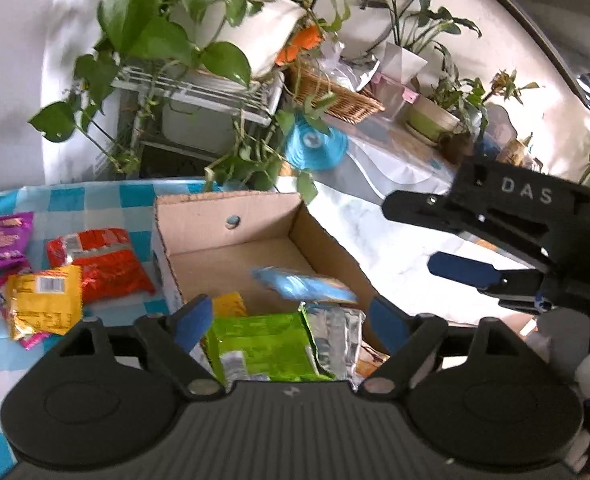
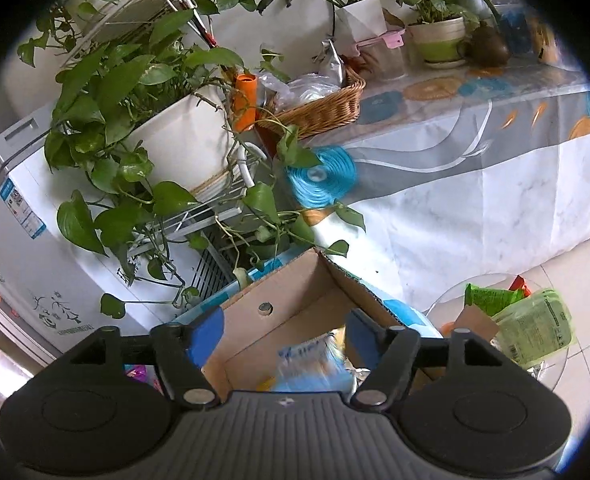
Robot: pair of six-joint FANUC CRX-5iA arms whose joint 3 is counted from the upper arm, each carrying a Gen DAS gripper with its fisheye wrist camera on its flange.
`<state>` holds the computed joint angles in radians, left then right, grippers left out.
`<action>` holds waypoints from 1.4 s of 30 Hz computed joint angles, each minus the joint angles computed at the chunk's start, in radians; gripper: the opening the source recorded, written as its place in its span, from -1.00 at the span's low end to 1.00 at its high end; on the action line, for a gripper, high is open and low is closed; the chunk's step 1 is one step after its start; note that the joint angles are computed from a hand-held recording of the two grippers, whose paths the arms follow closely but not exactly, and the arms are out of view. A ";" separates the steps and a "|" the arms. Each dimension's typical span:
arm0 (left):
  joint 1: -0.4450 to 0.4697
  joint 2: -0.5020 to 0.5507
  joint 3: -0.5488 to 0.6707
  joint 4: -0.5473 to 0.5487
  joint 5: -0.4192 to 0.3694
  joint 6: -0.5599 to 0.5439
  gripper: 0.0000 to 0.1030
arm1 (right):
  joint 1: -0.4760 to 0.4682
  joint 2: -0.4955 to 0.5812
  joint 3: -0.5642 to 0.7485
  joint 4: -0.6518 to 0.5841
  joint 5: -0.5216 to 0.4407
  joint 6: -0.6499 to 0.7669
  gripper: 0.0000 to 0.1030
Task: Organize snacks
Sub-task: 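Withdraw both open tools from the cardboard box back over the table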
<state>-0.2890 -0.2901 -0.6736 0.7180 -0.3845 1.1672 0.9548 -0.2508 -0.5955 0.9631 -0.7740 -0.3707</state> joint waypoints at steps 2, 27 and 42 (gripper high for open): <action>0.013 -0.006 -0.004 0.003 -0.006 0.003 0.67 | -0.001 -0.001 -0.003 0.007 0.004 -0.009 0.49; 0.331 -0.103 -0.100 -0.006 -0.092 -0.041 0.71 | 0.020 0.078 0.065 -0.025 0.092 0.185 0.61; 0.526 -0.023 -0.061 -0.001 -0.124 -0.073 0.81 | 0.084 0.220 0.209 -0.146 0.149 0.478 0.69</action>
<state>0.2365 -0.3127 -0.7346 0.7169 -0.5084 1.0939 1.0386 -0.0312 -0.3863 0.8172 -0.6252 0.1069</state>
